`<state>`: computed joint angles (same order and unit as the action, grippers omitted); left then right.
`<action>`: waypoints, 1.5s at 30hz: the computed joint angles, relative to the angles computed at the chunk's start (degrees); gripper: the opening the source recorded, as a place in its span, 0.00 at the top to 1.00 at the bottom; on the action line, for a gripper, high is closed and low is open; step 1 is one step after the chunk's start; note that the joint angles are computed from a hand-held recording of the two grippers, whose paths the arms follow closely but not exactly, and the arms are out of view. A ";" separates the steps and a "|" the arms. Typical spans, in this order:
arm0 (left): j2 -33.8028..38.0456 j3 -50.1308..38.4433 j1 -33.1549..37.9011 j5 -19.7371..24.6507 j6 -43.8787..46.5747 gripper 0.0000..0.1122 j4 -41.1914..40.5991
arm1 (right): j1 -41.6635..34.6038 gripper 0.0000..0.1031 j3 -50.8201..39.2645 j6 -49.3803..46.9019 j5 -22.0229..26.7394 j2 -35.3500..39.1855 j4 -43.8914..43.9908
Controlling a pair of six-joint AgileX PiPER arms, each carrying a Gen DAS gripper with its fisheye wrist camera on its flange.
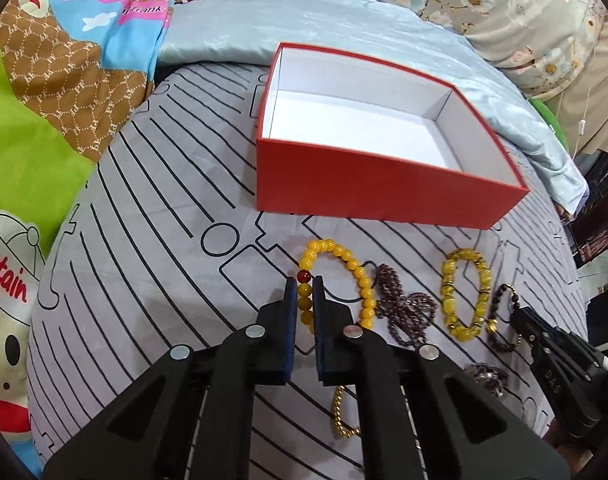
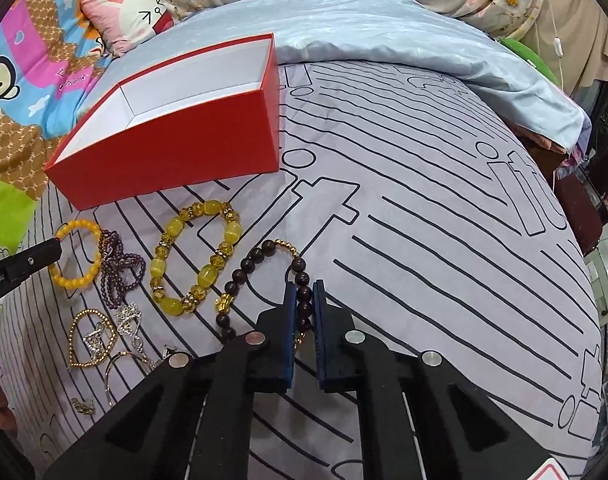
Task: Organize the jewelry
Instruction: 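Carry both bracelets into the red box and open both tools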
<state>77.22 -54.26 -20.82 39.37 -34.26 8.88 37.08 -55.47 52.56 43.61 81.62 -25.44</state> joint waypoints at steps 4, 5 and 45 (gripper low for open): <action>-2.57 0.03 -0.28 0.87 0.68 0.94 -0.83 | 0.89 0.93 0.10 0.87 1.00 -2.39 -0.67; -2.95 0.01 -0.30 1.00 0.78 0.94 -0.81 | 1.12 0.93 0.07 1.12 1.31 -3.07 -0.79; 24.15 -42.40 9.30 3.18 25.59 0.94 -15.35 | -13.33 0.93 -55.08 -40.99 6.32 30.71 30.19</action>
<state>101.37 -96.66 -11.52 42.55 -8.67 -6.47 23.75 -110.55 11.57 49.93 112.33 4.76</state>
